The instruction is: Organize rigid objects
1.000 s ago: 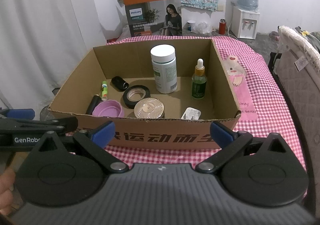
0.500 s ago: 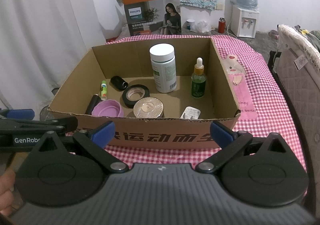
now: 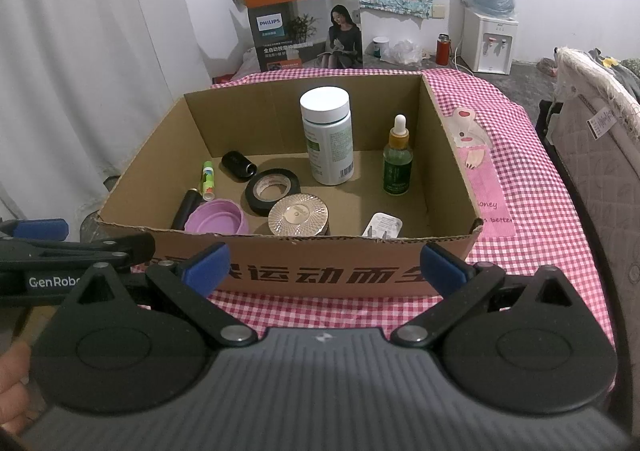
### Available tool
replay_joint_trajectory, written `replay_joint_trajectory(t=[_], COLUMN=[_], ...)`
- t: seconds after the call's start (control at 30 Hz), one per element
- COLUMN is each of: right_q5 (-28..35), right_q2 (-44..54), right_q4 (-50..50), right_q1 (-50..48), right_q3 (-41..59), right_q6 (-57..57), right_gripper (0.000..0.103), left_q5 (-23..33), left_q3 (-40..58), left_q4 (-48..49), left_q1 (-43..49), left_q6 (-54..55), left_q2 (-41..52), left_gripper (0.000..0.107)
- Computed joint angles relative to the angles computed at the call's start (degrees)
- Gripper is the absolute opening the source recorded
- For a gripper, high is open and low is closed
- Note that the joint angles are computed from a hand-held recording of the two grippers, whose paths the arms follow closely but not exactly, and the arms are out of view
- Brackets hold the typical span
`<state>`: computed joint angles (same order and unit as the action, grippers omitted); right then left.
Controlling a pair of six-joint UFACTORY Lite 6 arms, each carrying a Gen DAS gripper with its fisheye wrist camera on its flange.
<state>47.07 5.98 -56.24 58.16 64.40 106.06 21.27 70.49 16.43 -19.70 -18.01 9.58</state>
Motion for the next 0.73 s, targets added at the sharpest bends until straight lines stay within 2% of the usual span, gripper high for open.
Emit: replay_joint_trajectory(t=[0.73], right_q5=[0.4], right_q2=[0.1], right_q4=[0.5], right_q1=[0.1], right_q3=[0.6], right_q6=[-0.5], right_gripper=[0.102], left_q5=[0.8], left_q3=[0.4], left_q4=[0.2], left_q1=[-0.1], left_q6=[-0.5], left_q2=[-0.4], left_gripper=[0.102])
